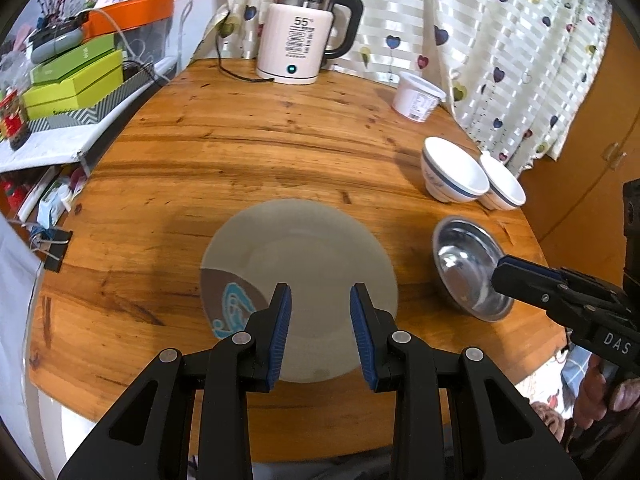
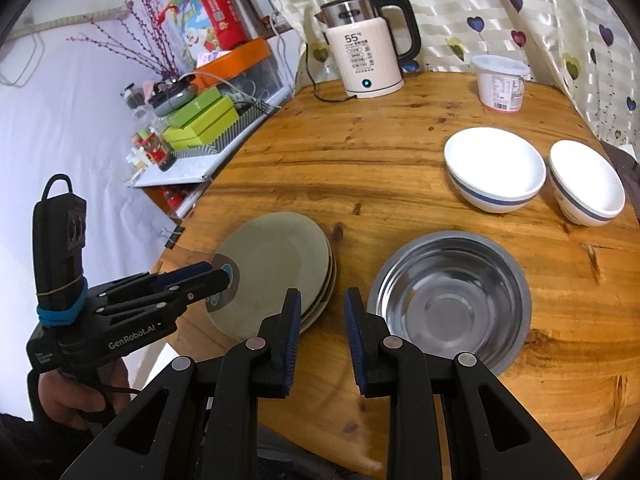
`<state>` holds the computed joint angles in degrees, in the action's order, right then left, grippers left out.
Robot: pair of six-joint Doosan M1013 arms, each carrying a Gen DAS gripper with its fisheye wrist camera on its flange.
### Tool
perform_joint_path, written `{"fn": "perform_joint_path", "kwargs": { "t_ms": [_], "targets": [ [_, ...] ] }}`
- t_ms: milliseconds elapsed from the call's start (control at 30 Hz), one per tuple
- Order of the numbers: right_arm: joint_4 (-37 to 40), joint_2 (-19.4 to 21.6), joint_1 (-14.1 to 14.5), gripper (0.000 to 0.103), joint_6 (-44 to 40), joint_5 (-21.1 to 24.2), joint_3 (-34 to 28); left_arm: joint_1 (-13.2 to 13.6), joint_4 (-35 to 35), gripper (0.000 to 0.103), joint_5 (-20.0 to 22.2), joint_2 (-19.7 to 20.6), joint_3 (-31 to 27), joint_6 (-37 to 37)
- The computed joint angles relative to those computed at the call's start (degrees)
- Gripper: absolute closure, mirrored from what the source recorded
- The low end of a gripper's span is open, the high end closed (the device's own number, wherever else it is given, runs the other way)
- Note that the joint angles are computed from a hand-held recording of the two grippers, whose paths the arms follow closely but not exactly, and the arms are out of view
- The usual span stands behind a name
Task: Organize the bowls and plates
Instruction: 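Open the left gripper to release the plate onto the stack, then move the left gripper to the rim of a white bowl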
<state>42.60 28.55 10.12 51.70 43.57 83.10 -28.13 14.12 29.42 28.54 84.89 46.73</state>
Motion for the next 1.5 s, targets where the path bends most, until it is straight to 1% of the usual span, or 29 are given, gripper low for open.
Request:
{"fn": "perform_joint_path", "kwargs": {
  "t_ms": [200, 400, 533, 767, 1000, 1233, 1400, 1500],
  "targets": [
    [0.67, -0.7, -1.2, 0.081, 0.77, -1.19, 1.06, -0.26, -2.09, 0.071, 0.62, 0.93, -1.96, 3.17],
    [0.09, -0.93, -2.87, 0.081, 3.25, -2.74, 1.2, 0.05, -6.13, 0.071, 1.6, 2.72, -5.14, 8.28],
    [-1.19, -0.67, -3.82, 0.081, 5.9, -3.79, 0.58, 0.29, -9.5, 0.071, 2.46, 4.17, -7.69, 12.13],
    [-3.32, 0.17, -4.64, 0.081, 9.89, -4.26, -0.85, 0.57, -14.35, 0.071, 3.49, 6.07, -11.15, 17.66],
    [-4.31, 1.33, -4.95, 0.081, 12.24, -4.28, -2.24, 0.66, -16.64, 0.071, 4.7, 7.81, -14.24, 20.51],
    [-4.14, 2.33, -5.57, 0.081, 13.5, -5.09, -3.39, 0.98, -20.43, 0.071, 7.03, 10.41, -18.88, 23.82],
    [-4.44, 3.63, -6.03, 0.081, 14.95, -4.87, -5.13, 0.9, -20.84, 0.071, 8.61, 12.46, -22.51, 24.46],
    [-4.39, 4.47, -6.28, 0.081, 15.4, -4.57, -6.25, 1.07, -22.71, 0.071, 9.76, 13.91, -24.85, 25.59]
  ]
}}
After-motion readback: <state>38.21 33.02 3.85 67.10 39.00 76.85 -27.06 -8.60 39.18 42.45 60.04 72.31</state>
